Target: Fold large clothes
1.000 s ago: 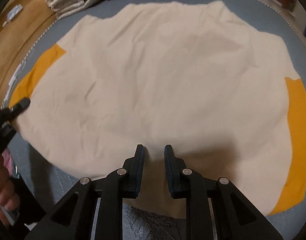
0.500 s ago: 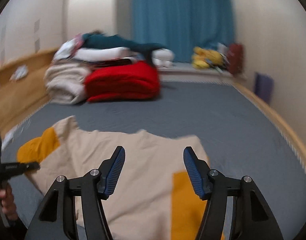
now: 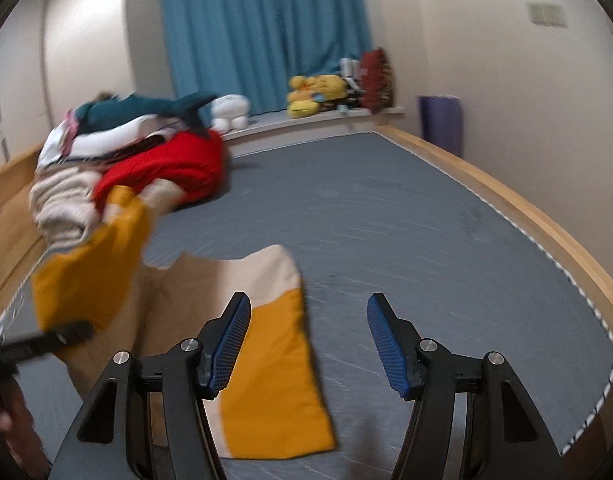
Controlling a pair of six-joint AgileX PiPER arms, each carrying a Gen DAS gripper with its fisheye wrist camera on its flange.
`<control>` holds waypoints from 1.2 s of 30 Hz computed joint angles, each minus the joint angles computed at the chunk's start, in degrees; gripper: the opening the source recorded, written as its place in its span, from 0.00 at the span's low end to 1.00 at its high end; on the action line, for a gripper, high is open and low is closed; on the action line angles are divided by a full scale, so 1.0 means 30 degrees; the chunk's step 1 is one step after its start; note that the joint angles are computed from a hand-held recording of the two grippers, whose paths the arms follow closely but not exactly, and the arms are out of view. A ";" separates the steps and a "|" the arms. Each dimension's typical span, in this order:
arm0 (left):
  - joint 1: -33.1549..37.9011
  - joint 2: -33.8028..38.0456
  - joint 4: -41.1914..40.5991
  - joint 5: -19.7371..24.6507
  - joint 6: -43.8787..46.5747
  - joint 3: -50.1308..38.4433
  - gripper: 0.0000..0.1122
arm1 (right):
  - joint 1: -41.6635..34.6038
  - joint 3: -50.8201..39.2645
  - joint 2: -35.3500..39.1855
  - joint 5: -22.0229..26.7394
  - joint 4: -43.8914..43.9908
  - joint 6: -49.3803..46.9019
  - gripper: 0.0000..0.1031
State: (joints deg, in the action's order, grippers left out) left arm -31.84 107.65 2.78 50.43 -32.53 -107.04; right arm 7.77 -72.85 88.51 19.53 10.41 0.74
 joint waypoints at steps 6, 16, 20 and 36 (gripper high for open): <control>-0.1447 0.7220 -0.2000 0.5059 0.1211 -0.7602 0.22 | -0.2386 0.0089 0.0165 0.1055 0.5373 -0.4922 0.60; 0.0633 -0.1965 -0.5860 -0.0041 0.5742 0.4560 0.49 | -0.2178 -0.4242 0.5019 0.8508 1.1991 -1.0409 0.60; 0.2209 -0.4854 -0.3212 -0.0667 0.3286 0.7768 0.49 | -0.0049 -0.6233 0.6902 0.9080 0.8135 -0.7917 0.60; 0.4130 -0.4061 -0.4539 -0.2091 0.0604 1.0553 0.51 | -0.0996 -0.2690 0.4676 0.4913 0.4210 -0.4987 0.04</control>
